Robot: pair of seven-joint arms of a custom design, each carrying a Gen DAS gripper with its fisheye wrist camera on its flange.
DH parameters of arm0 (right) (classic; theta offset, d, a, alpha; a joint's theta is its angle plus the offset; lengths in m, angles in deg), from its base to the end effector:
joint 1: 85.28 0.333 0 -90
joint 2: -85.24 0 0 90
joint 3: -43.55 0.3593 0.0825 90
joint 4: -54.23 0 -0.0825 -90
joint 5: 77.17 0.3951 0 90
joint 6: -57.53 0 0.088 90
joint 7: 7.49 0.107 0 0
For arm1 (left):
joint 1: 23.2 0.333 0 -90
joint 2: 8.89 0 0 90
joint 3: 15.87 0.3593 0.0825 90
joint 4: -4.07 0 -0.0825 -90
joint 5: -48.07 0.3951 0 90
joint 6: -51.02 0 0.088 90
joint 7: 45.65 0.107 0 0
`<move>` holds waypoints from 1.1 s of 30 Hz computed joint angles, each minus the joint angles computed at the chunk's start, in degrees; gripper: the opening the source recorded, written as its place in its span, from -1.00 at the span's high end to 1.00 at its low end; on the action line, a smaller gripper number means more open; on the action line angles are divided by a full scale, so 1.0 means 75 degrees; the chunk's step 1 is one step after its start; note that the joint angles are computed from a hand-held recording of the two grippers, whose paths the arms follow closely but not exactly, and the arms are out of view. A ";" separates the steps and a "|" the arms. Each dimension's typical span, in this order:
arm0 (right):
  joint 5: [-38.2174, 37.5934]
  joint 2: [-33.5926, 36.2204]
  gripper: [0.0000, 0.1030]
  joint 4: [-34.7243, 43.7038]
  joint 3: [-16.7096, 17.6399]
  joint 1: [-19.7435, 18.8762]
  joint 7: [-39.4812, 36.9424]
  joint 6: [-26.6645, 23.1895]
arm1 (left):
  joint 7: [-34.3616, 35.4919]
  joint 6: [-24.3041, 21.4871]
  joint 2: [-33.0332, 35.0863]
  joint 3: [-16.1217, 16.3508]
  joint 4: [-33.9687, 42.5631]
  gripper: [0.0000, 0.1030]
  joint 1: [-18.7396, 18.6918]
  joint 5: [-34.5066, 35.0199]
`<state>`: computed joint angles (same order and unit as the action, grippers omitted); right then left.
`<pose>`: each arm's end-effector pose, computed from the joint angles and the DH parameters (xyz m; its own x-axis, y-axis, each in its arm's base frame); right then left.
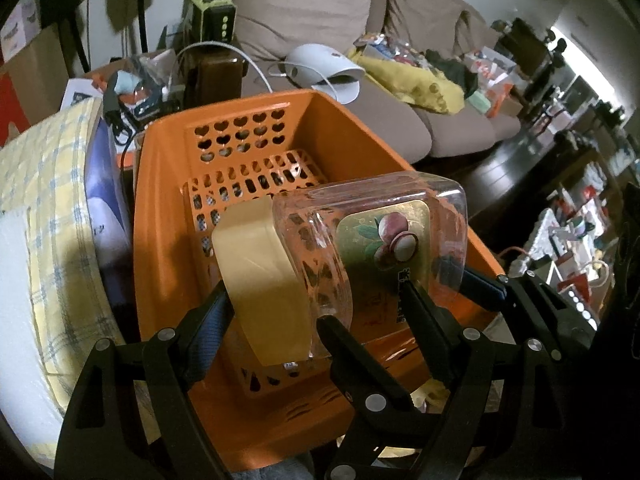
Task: Organize objects
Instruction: 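Lower the held jar deeper toward the basket floor with the right gripper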
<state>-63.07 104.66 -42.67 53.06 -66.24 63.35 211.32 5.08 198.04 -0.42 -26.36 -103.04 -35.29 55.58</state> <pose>0.6454 0.3234 0.5134 0.5995 -0.7975 -0.0681 -0.6445 -0.4304 -0.6320 0.6083 -0.2479 0.5361 0.1390 -0.9560 0.2584 -0.8523 -0.2483 -0.4604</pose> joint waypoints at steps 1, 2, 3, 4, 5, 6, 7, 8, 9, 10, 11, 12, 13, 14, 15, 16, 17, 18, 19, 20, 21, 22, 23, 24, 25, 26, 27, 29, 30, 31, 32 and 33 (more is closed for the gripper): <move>-0.0030 0.0015 -0.67 0.0019 -0.0016 0.0016 0.0025 -0.0053 | 0.0040 -0.0006 0.0010 -0.0008 -0.0006 -0.61 0.0013 -0.0057; -0.0069 0.0032 -0.67 0.0039 -0.0036 0.0036 0.0062 -0.0106 | 0.0082 -0.0018 0.0025 -0.0017 -0.0002 -0.61 0.0022 -0.0110; -0.0095 0.0047 -0.67 0.0057 -0.0051 0.0046 0.0092 -0.0147 | 0.0135 -0.0037 0.0050 -0.0025 0.0013 -0.61 0.0029 -0.0160; -0.0118 0.0067 -0.67 0.0085 -0.0063 0.0053 0.0122 -0.0196 | 0.0158 -0.0023 0.0062 -0.0027 0.0010 -0.61 0.0030 -0.0189; -0.0137 0.0081 -0.67 0.0101 -0.0073 0.0056 0.0147 -0.0242 | 0.0181 0.0033 0.0067 -0.0032 -0.0012 -0.61 0.0033 -0.0234; -0.0178 0.0081 -0.67 0.0097 -0.0091 0.0065 0.0162 -0.0236 | 0.0180 0.0066 0.0075 -0.0033 -0.0018 -0.61 0.0028 -0.0259; -0.0224 0.0075 -0.67 0.0087 -0.0109 0.0075 0.0182 -0.0231 | 0.0169 0.0073 0.0083 -0.0030 -0.0013 -0.61 0.0020 -0.0266; -0.0256 0.0076 -0.68 0.0094 -0.0117 0.0075 0.0188 -0.0246 | 0.0155 0.0075 0.0088 -0.0026 -0.0007 -0.61 0.0010 -0.0259; -0.0257 0.0077 -0.68 0.0101 -0.0111 0.0063 0.0178 -0.0254 | 0.0151 0.0062 0.0091 -0.0022 0.0000 -0.61 0.0006 -0.0258; -0.0249 0.0071 -0.68 0.0093 -0.0102 0.0049 0.0164 -0.0251 | 0.0157 0.0057 0.0089 -0.0023 -0.0001 -0.61 0.0005 -0.0271; -0.0248 0.0071 -0.68 0.0097 -0.0099 0.0044 0.0163 -0.0268 | 0.0152 0.0060 0.0087 -0.0022 -0.0005 -0.61 0.0004 -0.0278; -0.0251 0.0070 -0.68 0.0094 -0.0096 0.0040 0.0153 -0.0266 | 0.0150 0.0057 0.0081 -0.0023 -0.0011 -0.61 0.0004 -0.0294; -0.0252 0.0066 -0.68 0.0089 -0.0093 0.0033 0.0137 -0.0271 | 0.0159 0.0055 0.0079 -0.0024 -0.0020 -0.61 0.0009 -0.0319; -0.0259 0.0064 -0.68 0.0090 -0.0092 0.0028 0.0118 -0.0295 | 0.0181 0.0071 0.0079 -0.0029 -0.0039 -0.61 0.0019 -0.0362; -0.0279 0.0067 -0.68 0.0091 -0.0098 0.0042 0.0127 -0.0301 | 0.0202 0.0077 0.0084 -0.0035 -0.0043 -0.61 0.0024 -0.0396; -0.0313 0.0070 -0.68 0.0084 -0.0111 0.0062 0.0146 -0.0291 | 0.0258 0.0091 0.0096 -0.0045 -0.0047 -0.61 0.0040 -0.0462; -0.0367 0.0074 -0.68 0.0081 -0.0134 0.0087 0.0178 -0.0288 | 0.0282 0.0097 0.0106 -0.0048 -0.0042 -0.61 0.0044 -0.0497; -0.0435 0.0079 -0.68 0.0074 -0.0162 0.0119 0.0227 -0.0274 | 0.0300 0.0123 0.0106 -0.0048 -0.0054 -0.61 0.0049 -0.0530; -0.0468 0.0079 -0.68 0.0068 -0.0168 0.0130 0.0253 -0.0269 | 0.0328 0.0157 0.0099 -0.0048 -0.0082 -0.61 0.0059 -0.0564; -0.0504 0.0080 -0.68 0.0067 -0.0175 0.0138 0.0270 -0.0270 | 0.0344 0.0180 0.0099 -0.0049 -0.0093 -0.61 0.0062 -0.0590; -0.0539 0.0083 -0.68 0.0067 -0.0180 0.0149 0.0292 -0.0265 | 0.0376 0.0212 0.0100 -0.0053 -0.0108 -0.61 0.0069 -0.0629; -0.0573 0.0088 -0.68 0.0072 -0.0188 0.0158 0.0315 -0.0263 | 0.0448 0.0244 0.0107 -0.0065 -0.0123 -0.61 0.0090 -0.0711; -0.0627 0.0093 -0.68 0.0077 -0.0206 0.0178 0.0357 -0.0262 | 0.0528 0.0255 0.0117 -0.0078 -0.0123 -0.61 0.0113 -0.0806; -0.0720 0.0101 -0.68 0.0088 -0.0242 0.0215 0.0425 -0.0276 | 0.0680 0.0270 0.0139 -0.0111 -0.0124 -0.61 0.0155 -0.0983; -0.0807 0.0121 -0.68 0.0111 -0.0268 0.0251 0.0488 -0.0290 | 0.0829 0.0287 0.0155 -0.0143 -0.0134 -0.61 0.0189 -0.1157; -0.0982 0.0123 -0.68 0.0109 -0.0337 0.0319 0.0589 -0.0287 | 0.0947 0.0300 0.0171 -0.0163 -0.0142 -0.61 0.0216 -0.1307; -0.1071 0.0127 -0.69 0.0102 -0.0354 0.0336 0.0628 -0.0271 | 0.0986 0.0344 0.0170 -0.0165 -0.0175 -0.61 0.0217 -0.1388; -0.1227 0.0137 -0.69 0.0102 -0.0378 0.0366 0.0713 -0.0272 | 0.1003 0.0387 0.0173 -0.0148 -0.0189 -0.61 0.0199 -0.1432; -0.1255 0.0142 -0.69 0.0107 -0.0370 0.0356 0.0724 -0.0272 | 0.1015 0.0393 0.0181 -0.0142 -0.0182 -0.61 0.0196 -0.1452; -0.1276 0.0146 -0.69 0.0106 -0.0364 0.0350 0.0743 -0.0267 | 0.1055 0.0382 0.0191 -0.0146 -0.0168 -0.61 0.0201 -0.1500; -0.1298 0.0150 -0.69 0.0110 -0.0363 0.0348 0.0770 -0.0268 | 0.1074 0.0380 0.0196 -0.0149 -0.0163 -0.61 0.0200 -0.1538; -0.1323 0.0150 -0.69 0.0113 -0.0367 0.0348 0.0801 -0.0263 | 0.1119 0.0384 0.0206 -0.0157 -0.0156 -0.61 0.0210 -0.1605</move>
